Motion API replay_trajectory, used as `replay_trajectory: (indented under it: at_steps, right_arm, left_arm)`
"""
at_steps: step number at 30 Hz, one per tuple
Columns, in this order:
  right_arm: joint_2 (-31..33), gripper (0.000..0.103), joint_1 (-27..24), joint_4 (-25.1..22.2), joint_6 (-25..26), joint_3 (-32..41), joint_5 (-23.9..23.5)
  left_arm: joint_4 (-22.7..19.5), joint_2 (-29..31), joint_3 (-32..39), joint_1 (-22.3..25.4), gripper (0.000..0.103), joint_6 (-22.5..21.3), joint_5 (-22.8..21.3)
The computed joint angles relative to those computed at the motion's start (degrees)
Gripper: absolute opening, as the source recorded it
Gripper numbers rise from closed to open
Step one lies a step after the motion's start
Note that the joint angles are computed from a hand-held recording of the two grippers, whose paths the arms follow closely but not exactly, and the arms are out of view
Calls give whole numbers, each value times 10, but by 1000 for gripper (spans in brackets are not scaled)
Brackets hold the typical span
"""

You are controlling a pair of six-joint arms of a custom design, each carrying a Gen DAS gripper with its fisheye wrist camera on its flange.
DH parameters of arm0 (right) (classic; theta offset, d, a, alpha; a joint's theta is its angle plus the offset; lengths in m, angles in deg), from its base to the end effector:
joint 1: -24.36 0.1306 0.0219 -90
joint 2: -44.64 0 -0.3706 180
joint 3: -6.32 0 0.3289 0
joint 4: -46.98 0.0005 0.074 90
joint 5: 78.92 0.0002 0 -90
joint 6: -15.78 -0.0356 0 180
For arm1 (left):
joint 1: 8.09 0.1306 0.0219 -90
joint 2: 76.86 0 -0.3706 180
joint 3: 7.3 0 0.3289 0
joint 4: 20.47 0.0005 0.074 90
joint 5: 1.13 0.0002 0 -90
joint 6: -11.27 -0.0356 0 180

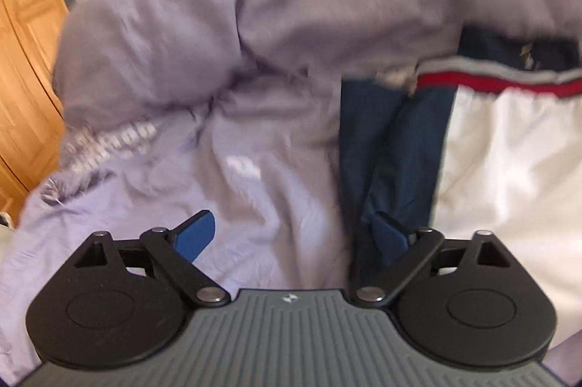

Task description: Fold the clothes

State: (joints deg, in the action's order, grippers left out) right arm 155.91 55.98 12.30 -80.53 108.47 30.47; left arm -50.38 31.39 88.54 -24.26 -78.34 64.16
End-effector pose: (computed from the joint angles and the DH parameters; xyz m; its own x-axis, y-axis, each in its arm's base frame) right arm 0.4821 0.2824 0.3492 -0.6177 -0.2586 -0.7426 -0.2240 0.9631 -0.1491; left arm 0.5204 -0.1359 0.3401 -0.6463 0.1810 -0.7413 -0.0483 0.9598 0.2764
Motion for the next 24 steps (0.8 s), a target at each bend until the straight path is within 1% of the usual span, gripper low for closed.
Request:
replay_trajectory:
  at_steps: [1,3,4,5,6,7,8,9,11,12,13,14,16,17,18,19,20,21,22,23,24]
  right_arm:
    - [6,70,12,14,-1,6,-22]
    - [27,70,38,37,1,30,-77]
    - [42,70,51,42,2,46,-96]
    - [58,70,64,47,3,64,-114]
    - [73,70,74,50,3,82,-133]
    - [88,70,82,40,6,101,-150]
    - [101,70,86,23,18,117,-154]
    - [104,70,85,15,31,117,-149]
    - [104,71,81,1,54,108,-135]
    - [88,71,72,-2,51,82,-116]
    - [74,71,63,-6,48,58,-97]
    - [57,71,52,-6,50,29,-79]
    - [22,73,25,-6,64,-22,-45]
    - [8,75,12,-14,57,-35,-32]
    - [-4,76,1,-28,26,-39,-25]
    - [-15,75,-8,-37,-4,-43,-18]
    - [-26,75,-12,-30,-27,-48,-9]
    - [-35,75,-12,-11,-36,-54,-2]
    - [-38,75,-10,13,-37,-54,-5]
    - [-34,75,-5,35,-33,-45,-19]
    - [-27,76,-1,56,-29,-34,-33]
  left_arm:
    - [7,-13,-9,-8,92,6,25]
    - [-5,-23,-9,-25,94,36,83]
    - [-16,-21,-5,-34,94,49,103]
    - [-24,-16,-4,-44,94,55,110]
    - [-27,-9,-5,-55,94,56,103]
    - [-33,1,-6,-63,94,52,83]
    - [-43,12,-6,-69,94,47,60]
    - [-48,20,-11,-70,94,38,40]
    - [-18,12,-49,-57,96,9,17]
    - [-9,7,-62,-49,98,-6,1]
    - [-10,7,-66,-41,99,-20,-25]
    - [-15,8,-65,-32,103,-26,-49]
    - [-32,12,-61,-14,103,-29,-94]
    - [-59,17,-50,-6,102,-10,-122]
    - [-85,18,-39,3,102,18,-126]
    - [-97,12,-33,12,99,45,-106]
    - [-95,5,-31,14,93,59,-98]
    - [-89,-1,-29,12,92,67,-98]
    - [-65,-10,-32,7,91,62,-95]
    - [-30,-20,-38,1,90,52,-88]
    - [4,-28,-42,-4,90,38,-68]
